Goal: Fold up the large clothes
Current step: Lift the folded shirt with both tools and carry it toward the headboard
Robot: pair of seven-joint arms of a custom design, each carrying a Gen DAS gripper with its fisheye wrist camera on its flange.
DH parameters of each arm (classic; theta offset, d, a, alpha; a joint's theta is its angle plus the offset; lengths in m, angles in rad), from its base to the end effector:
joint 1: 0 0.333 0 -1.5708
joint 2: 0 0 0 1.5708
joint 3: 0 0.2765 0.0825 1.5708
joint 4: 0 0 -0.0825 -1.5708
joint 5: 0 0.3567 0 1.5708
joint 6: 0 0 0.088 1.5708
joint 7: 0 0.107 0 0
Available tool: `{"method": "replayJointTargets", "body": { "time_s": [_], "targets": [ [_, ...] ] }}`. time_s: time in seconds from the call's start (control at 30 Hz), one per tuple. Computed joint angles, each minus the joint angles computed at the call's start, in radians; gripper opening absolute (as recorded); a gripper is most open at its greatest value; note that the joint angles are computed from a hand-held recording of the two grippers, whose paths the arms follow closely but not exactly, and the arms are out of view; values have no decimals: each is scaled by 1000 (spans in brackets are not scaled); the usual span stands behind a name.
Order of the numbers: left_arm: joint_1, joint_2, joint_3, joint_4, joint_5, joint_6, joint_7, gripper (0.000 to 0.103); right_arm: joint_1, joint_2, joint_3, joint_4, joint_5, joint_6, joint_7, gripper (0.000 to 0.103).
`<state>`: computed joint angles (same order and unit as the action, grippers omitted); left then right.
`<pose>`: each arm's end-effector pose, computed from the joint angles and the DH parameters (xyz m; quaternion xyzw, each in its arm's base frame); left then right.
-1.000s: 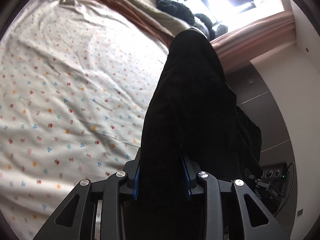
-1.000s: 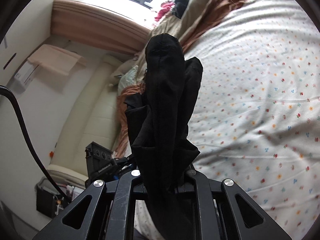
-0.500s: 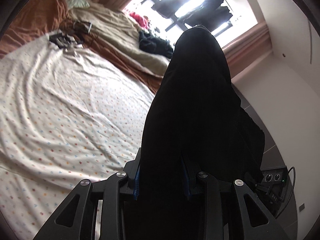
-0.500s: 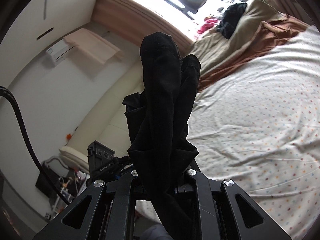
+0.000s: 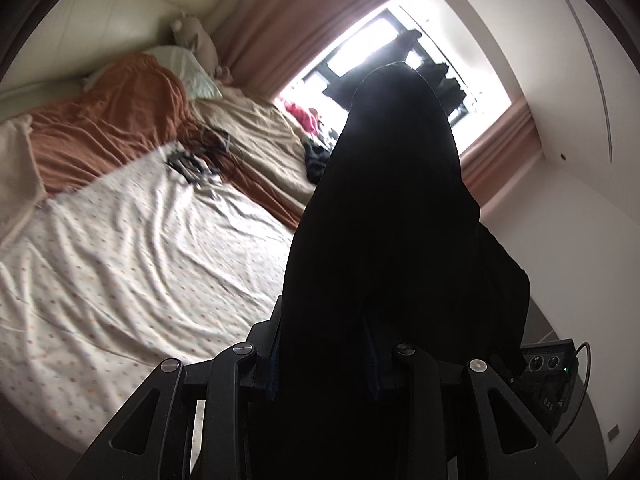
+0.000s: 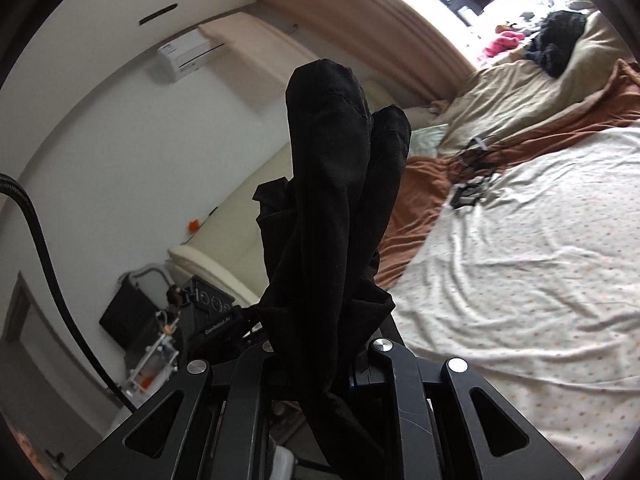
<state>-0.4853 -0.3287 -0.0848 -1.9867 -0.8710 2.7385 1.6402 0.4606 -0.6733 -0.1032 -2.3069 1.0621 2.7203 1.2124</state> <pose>0.4214 -0.2436 0.6860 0.5684 -0.5894 0.5724 0.0439 0.3807 0.0945 0.6662 -0.5404 0.5705 0.0095 0.6184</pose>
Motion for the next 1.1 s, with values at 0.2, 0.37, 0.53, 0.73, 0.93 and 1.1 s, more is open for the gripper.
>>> {"method": "replayJointTargets", "body": {
  "time_s": [0.2, 0.37, 0.53, 0.73, 0.93, 1.1],
  "targets": [
    [33, -126, 46, -88, 61, -3, -26, 34, 71, 84, 64, 76, 28, 44, -9, 15],
    [16, -208, 123, -151, 86, 5, -11, 34, 112, 190, 91, 176, 37, 51, -20, 15],
    [8, -242, 215, -166, 77, -21, 46, 34, 124, 315, 137, 300, 33, 38, -18, 15],
    [43, -246, 295, -146, 67, -64, 128, 33, 103, 517, 174, 512, 37, -35, -25, 15],
    [123, -185, 348, -74, 26, -141, 206, 31, 60, 769, 260, 791, -50, -82, 23, 15],
    [226, -121, 344, -16, 37, -176, 240, 29, 40, 1011, 329, 1062, -135, -133, 79, 15]
  ]
}}
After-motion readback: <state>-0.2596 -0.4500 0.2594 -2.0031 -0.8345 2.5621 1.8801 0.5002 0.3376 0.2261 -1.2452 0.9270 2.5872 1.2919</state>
